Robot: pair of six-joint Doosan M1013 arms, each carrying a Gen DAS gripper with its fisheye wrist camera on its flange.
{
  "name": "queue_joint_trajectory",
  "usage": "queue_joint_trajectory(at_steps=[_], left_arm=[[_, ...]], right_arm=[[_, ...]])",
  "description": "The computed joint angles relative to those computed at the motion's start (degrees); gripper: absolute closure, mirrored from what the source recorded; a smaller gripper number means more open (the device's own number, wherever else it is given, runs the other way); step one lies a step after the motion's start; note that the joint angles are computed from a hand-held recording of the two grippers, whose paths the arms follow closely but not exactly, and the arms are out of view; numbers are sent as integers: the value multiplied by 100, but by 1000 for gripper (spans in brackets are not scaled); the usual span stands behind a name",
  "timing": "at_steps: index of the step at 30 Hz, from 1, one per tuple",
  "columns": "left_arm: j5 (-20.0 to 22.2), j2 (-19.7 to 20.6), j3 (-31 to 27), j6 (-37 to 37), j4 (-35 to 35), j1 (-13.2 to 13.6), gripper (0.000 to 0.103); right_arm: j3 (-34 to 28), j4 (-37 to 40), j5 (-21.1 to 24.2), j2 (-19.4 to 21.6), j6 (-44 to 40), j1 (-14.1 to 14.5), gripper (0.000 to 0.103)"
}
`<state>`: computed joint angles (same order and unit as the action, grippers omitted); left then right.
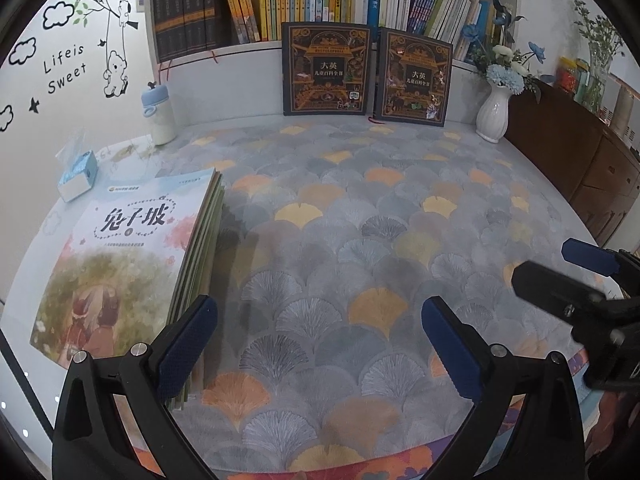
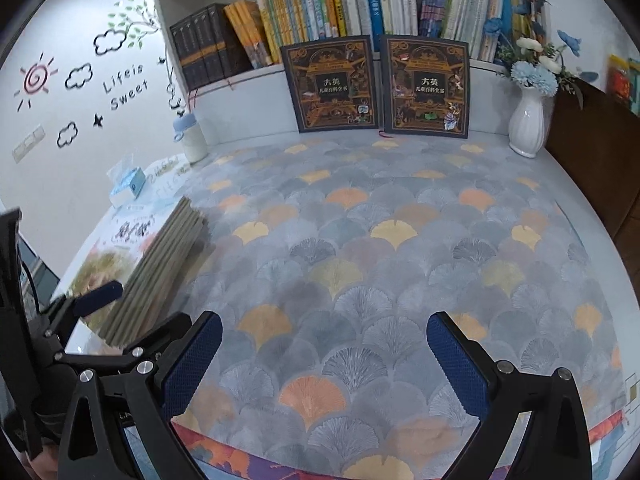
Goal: Organize books
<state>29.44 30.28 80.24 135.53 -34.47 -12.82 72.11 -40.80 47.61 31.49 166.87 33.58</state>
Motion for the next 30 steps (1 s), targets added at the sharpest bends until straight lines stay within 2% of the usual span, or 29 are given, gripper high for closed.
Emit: queue_joint_trajectory(at_steps=[4,14,30], left_arm=[[57,29,-41,93,-127,21,1],[149,57,-96,355,-364,37,1],[7,18,-32,363,-648,97,1]], right_arm=[[40,-239,0,-33,279,13,1],[-125,-143,119,62,-35,46,1],[-90,-316,55,42,117,77,1]])
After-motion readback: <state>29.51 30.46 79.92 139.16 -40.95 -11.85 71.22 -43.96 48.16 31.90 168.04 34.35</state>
